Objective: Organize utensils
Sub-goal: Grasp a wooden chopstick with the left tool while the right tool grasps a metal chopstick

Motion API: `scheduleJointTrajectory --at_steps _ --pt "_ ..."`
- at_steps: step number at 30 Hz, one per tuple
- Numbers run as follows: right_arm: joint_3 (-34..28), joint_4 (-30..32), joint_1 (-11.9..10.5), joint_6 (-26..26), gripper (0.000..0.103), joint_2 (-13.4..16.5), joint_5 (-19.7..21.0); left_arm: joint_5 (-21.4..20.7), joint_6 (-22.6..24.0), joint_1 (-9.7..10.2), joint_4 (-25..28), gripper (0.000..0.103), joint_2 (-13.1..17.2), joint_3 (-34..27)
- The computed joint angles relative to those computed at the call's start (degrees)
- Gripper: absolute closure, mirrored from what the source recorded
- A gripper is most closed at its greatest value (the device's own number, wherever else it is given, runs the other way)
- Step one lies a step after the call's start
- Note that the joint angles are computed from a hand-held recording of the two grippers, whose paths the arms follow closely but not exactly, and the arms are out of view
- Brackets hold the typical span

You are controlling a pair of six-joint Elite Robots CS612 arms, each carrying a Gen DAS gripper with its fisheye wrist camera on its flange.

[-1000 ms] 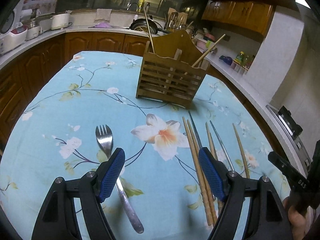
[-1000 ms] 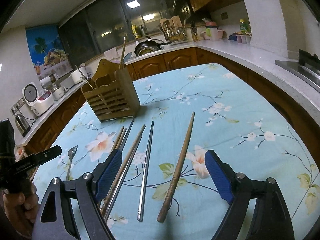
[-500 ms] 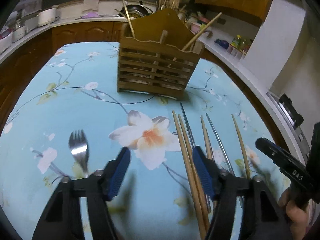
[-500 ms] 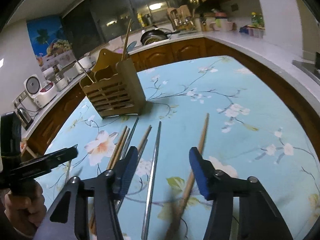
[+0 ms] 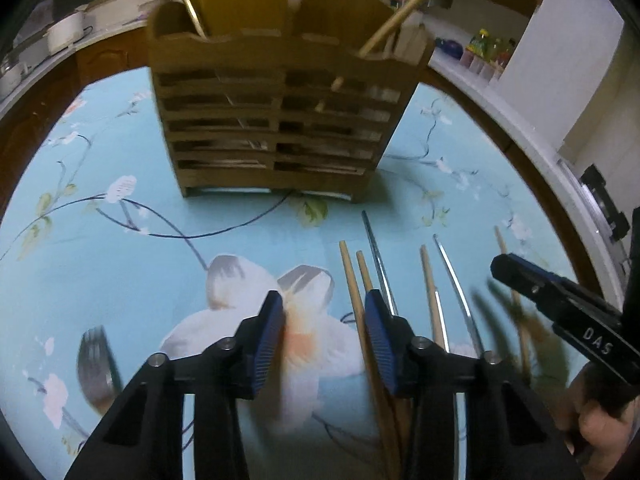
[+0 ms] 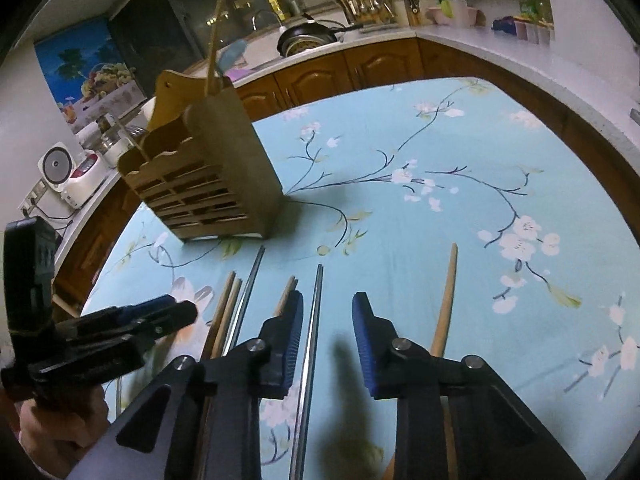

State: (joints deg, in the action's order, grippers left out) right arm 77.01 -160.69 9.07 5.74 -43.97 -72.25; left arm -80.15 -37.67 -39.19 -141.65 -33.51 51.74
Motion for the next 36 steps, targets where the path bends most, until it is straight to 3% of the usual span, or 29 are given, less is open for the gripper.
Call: scheduleJointTrajectory --at_steps 9,14,18,23,25,26,31,36 --pt "-3.2 3.9 0.4 -1.2 0.084 2.1 -0.2 1.2 2.8 0.03 2.9 0.070 3.7 -5.8" --pt "-4.9 7.0 1.0 -4.3 0.087 2.8 -1.6 1.7 5.7 -0.17 2.6 0.075 3.4 -4.9" --pt "-6.4 9.0 1.6 -7.7 0.087 3.3 -3.8 1.4 8.2 -0.12 5.5 0.075 3.9 -6.8" --pt "-7.4 10.1 2.3 -12.7 0.087 3.8 -6.1 3.7 10.5 -0.48 5.4 0.085 4.6 -7.9" --pt "-7.6 10.2 2.6 -13.8 0.089 3.9 -6.9 4.1 11.3 -0.61 4.7 0.092 4.6 -7.7" --pt "-7.8 10.2 2.7 -14.2 0.095 4.0 -7.3 4.1 11.2 -0.62 4.4 0.095 4.7 -7.7" --pt "-7.5 10.5 2.1 -11.4 0.099 3.6 -4.5 1.9 8.6 -0.23 2.4 0.100 3.5 -5.4" --pt "-3.2 3.7 1.1 -6.8 0.099 0.7 -0.8 0.4 5.6 -0.04 -5.6 0.100 -0.7 2.0"
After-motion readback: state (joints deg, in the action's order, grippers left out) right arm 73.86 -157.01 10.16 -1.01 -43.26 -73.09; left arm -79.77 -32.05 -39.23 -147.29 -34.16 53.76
